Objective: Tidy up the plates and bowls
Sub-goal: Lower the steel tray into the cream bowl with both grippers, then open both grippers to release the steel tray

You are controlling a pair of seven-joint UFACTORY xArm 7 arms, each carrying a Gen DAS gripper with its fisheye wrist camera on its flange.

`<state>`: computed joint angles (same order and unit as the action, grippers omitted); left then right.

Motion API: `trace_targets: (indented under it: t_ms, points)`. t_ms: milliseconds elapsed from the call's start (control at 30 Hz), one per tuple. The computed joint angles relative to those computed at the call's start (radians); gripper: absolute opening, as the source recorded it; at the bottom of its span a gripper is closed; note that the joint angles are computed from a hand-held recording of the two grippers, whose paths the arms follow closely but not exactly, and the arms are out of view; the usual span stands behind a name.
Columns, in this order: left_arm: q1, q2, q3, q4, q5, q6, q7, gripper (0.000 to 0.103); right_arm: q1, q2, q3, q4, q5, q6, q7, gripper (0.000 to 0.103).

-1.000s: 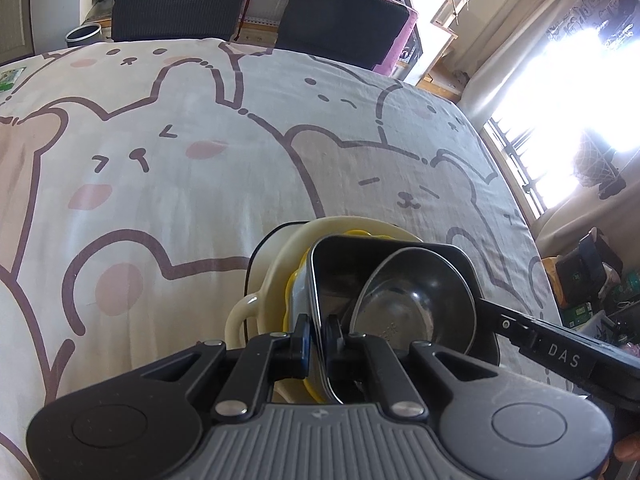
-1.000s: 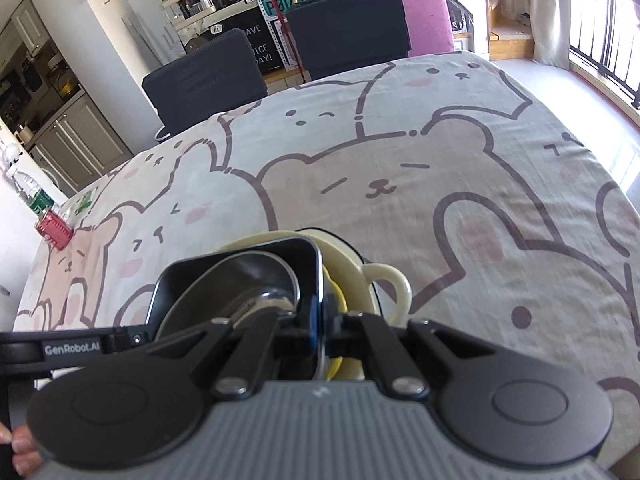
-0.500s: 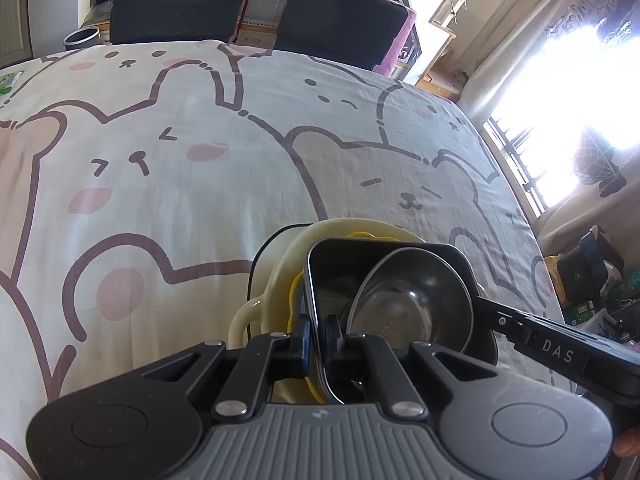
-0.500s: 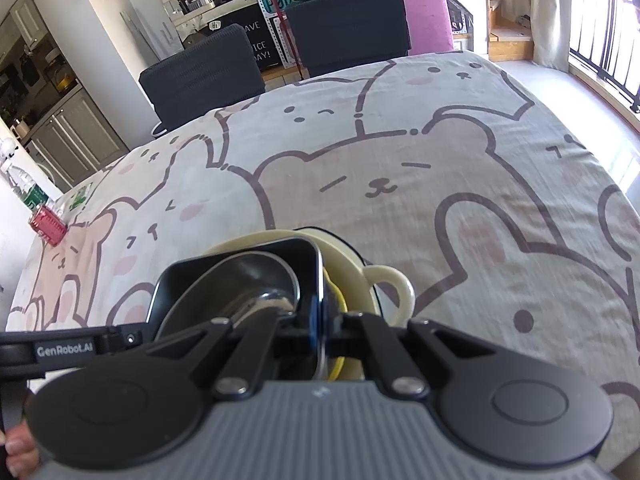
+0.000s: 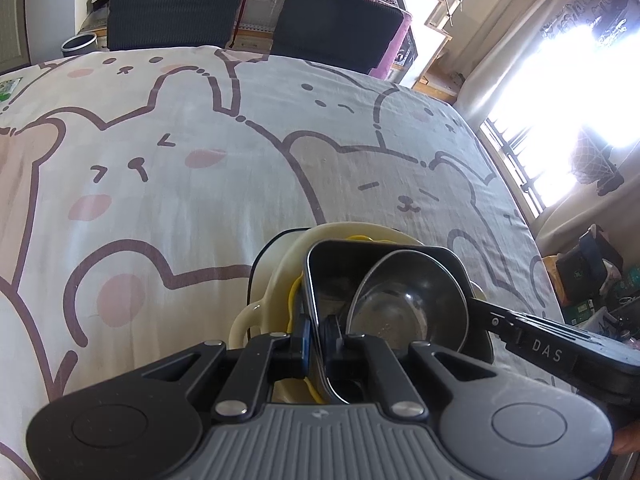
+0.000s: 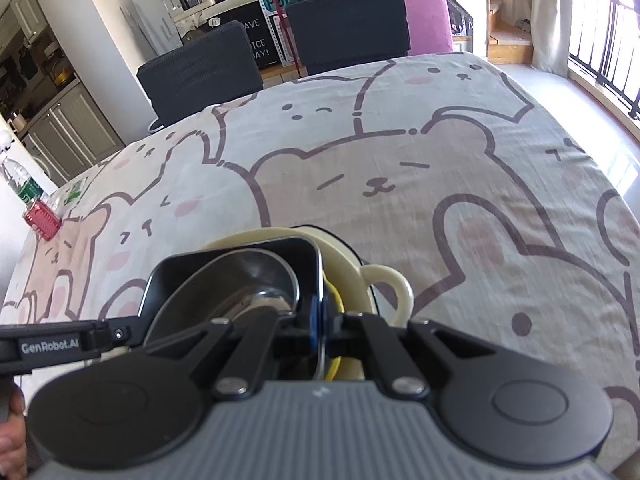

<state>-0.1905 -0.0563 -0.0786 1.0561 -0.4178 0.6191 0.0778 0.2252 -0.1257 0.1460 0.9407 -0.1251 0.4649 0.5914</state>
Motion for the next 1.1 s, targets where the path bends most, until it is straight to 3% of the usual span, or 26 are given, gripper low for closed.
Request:
trace_targets:
  t_ms: [633,933,1000,1100]
  points:
    - [0.002,-0.010,0.004,-0.010,-0.010,-0.001,0.021,0.009,0.001,-0.002,-0.005,0.007,0.021,0.016,-0.041,0.008]
    - [0.004,-0.037,0.005,-0.022,0.017,0.003,-0.001,0.028,-0.003,-0.019,-0.007,-0.001,0.019,0.010,-0.056,0.008]
    - [0.003,-0.048,0.007,-0.028,0.020,0.001,-0.011,0.037,-0.004,-0.031,-0.008,-0.011,0.025,0.000,-0.059,0.011]
    - [0.001,-0.070,0.010,-0.040,0.026,-0.003,-0.020,0.039,-0.014,-0.057,0.002,-0.029,-0.006,-0.013,-0.046,0.016]
